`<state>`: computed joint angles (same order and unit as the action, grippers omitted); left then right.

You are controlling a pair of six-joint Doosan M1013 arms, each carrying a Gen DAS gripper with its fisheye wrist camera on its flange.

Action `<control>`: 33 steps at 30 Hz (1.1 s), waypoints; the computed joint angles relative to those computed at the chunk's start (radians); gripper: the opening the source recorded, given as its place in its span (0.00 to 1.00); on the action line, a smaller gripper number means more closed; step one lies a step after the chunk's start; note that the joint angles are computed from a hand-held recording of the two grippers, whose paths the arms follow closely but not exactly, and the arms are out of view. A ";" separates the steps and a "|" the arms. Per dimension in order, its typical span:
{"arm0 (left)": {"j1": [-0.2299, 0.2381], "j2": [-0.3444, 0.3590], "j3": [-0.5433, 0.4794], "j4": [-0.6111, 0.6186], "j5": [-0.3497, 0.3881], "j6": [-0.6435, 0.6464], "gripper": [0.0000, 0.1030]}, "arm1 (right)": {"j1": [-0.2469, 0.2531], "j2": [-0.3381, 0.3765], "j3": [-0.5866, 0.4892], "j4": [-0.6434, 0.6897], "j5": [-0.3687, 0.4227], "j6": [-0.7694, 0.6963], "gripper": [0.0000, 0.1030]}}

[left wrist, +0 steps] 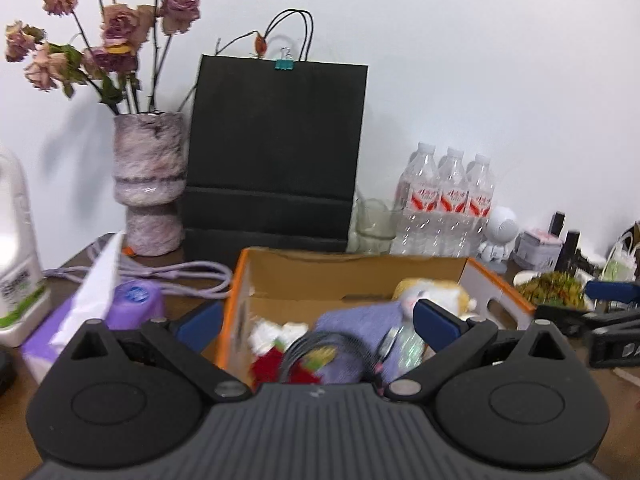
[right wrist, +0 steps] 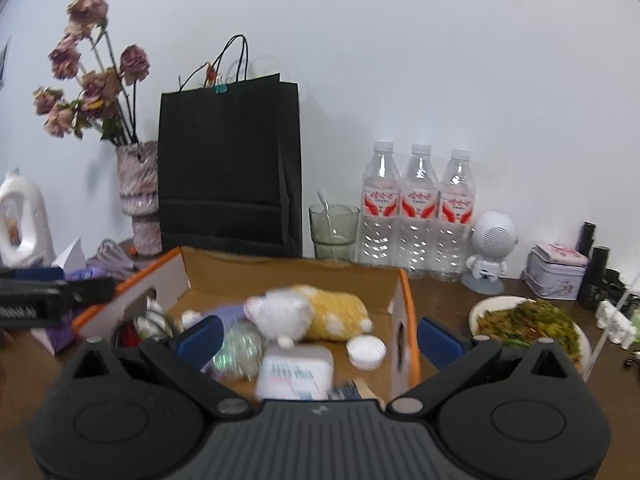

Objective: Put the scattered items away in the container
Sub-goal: 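Move both tools back toward the small clear plastic bags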

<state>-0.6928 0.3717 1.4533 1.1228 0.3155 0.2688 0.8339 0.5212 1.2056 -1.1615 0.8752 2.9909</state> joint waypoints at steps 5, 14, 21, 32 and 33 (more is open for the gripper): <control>0.000 -0.039 0.071 -0.066 0.013 0.086 1.00 | 0.028 -0.032 0.072 0.013 0.017 -0.011 1.00; -0.020 -0.012 0.068 -0.270 0.061 0.290 0.99 | 0.026 -0.008 0.076 0.154 -0.005 -0.085 0.87; -0.033 0.023 0.027 -0.362 0.064 0.415 0.76 | 0.016 0.008 0.059 0.193 -0.012 -0.103 0.73; -0.014 0.057 -0.014 -0.599 0.073 0.633 0.42 | -0.008 0.033 0.025 0.294 -0.078 -0.195 0.40; -0.013 0.059 -0.016 -0.619 0.071 0.651 0.37 | -0.009 0.035 0.022 0.302 -0.078 -0.205 0.39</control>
